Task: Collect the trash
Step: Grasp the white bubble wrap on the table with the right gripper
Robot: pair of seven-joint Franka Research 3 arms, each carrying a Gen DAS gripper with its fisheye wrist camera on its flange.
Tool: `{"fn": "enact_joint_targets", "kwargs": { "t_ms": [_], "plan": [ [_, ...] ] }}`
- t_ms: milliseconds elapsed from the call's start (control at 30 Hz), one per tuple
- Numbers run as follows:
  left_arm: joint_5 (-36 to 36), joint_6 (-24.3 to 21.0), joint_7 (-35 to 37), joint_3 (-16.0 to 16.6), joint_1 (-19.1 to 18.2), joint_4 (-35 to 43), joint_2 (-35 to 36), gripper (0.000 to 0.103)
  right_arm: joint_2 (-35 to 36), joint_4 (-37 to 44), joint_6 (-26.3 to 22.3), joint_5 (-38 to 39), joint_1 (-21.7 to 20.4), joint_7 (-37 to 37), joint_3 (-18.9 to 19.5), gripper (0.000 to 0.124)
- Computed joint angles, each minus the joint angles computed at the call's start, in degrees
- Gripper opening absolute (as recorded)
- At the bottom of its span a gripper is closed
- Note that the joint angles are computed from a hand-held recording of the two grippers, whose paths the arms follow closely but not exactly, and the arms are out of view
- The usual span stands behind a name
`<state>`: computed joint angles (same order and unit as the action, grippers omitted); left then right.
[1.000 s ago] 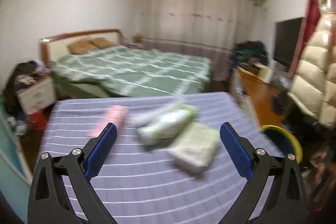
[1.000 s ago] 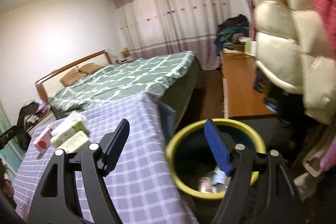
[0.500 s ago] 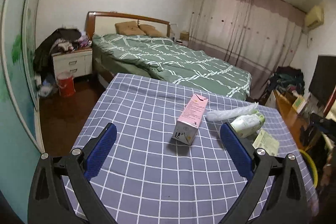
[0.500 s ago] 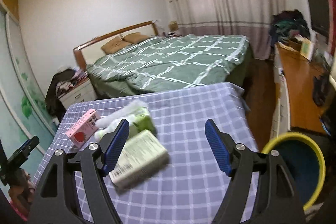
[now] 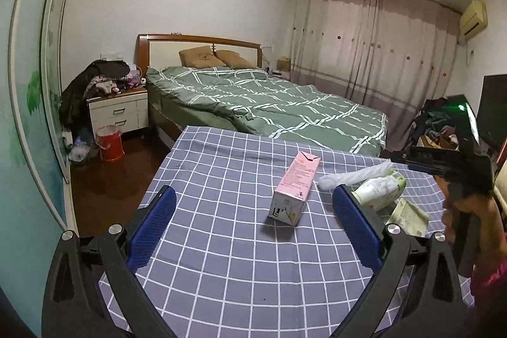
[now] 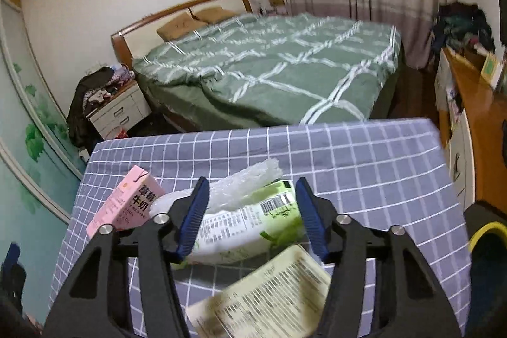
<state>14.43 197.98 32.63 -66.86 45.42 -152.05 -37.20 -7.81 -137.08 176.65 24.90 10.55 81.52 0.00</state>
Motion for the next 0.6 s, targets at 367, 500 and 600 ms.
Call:
{"fn": "enact_joint_targets", "kwargs": {
  "t_ms": [367, 500, 600],
  "plan": [
    [0.4, -0.5, 1.2, 0.6, -0.8, 0.4, 1.5, 0.097, 5.2, 5.2, -4.2, -8.8, -2.3, 11.7, 1.5, 0.049],
    [0.5, -0.8, 1.6, 0.8, -1.2, 0.5, 1.9, 0.097, 7.1, 8.3, -7.6, -2.4, -1.3, 7.6, 0.8, 0.022],
    [0.6, -1.4, 1.8, 0.7, -1.2, 0.8, 1.9, 0.097, 6.8, 8.5, -7.5, 3.4, -0.8, 2.7, 0.9, 0.012]
  ]
}}
